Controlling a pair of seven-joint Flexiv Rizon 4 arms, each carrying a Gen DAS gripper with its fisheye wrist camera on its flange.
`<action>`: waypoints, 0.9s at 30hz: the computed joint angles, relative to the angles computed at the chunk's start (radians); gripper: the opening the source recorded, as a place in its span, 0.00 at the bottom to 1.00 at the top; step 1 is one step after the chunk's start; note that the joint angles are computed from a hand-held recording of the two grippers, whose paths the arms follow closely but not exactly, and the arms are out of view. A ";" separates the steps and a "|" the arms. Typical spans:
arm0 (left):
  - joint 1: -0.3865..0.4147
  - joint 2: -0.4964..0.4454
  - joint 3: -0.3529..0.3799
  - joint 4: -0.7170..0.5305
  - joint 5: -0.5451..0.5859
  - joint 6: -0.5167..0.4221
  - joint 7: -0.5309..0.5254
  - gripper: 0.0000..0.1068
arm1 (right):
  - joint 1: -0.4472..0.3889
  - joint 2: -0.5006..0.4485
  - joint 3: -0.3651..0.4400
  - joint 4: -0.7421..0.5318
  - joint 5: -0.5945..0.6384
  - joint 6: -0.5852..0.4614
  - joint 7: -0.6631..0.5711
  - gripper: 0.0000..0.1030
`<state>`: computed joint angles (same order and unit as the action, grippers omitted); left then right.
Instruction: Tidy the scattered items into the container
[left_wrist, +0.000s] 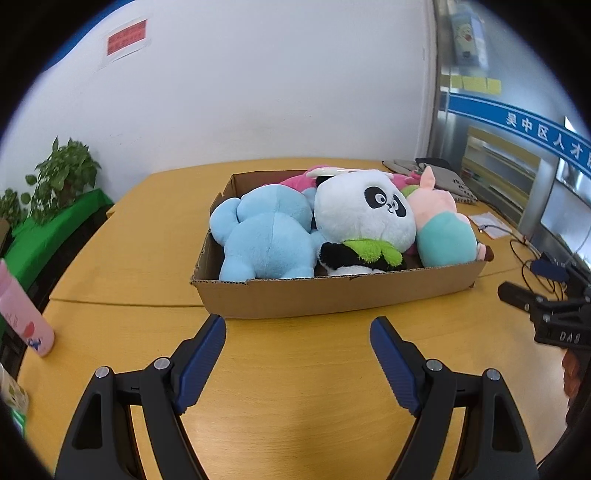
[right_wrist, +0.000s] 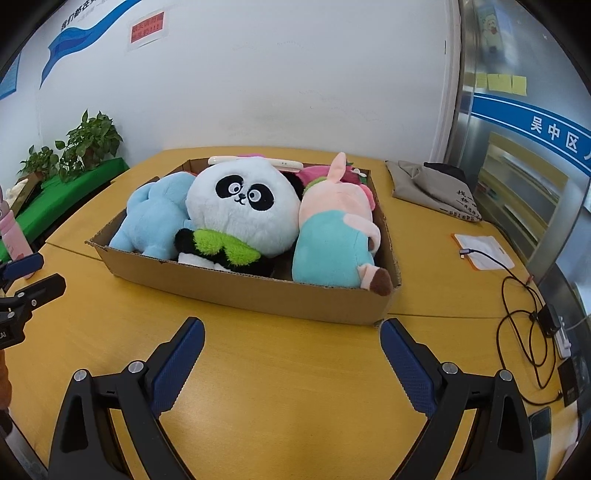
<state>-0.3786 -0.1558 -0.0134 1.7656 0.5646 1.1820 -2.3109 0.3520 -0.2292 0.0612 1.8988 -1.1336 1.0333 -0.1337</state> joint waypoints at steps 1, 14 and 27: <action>-0.002 -0.002 0.002 0.001 0.004 0.007 -0.021 0.76 | 0.003 0.001 0.001 0.002 -0.002 -0.006 0.004 0.95; -0.021 -0.035 0.000 -0.032 0.028 -0.031 -0.069 0.76 | 0.024 -0.012 0.009 -0.001 0.038 -0.058 0.005 0.95; -0.023 -0.053 0.001 -0.028 -0.003 -0.017 -0.030 0.76 | 0.033 -0.018 0.009 0.001 0.067 -0.073 0.018 0.95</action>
<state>-0.4015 -0.2088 -0.0122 1.7373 0.5618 1.1651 -2.3408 0.3848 -0.2473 0.0698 1.8996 -1.0671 0.9604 -0.1159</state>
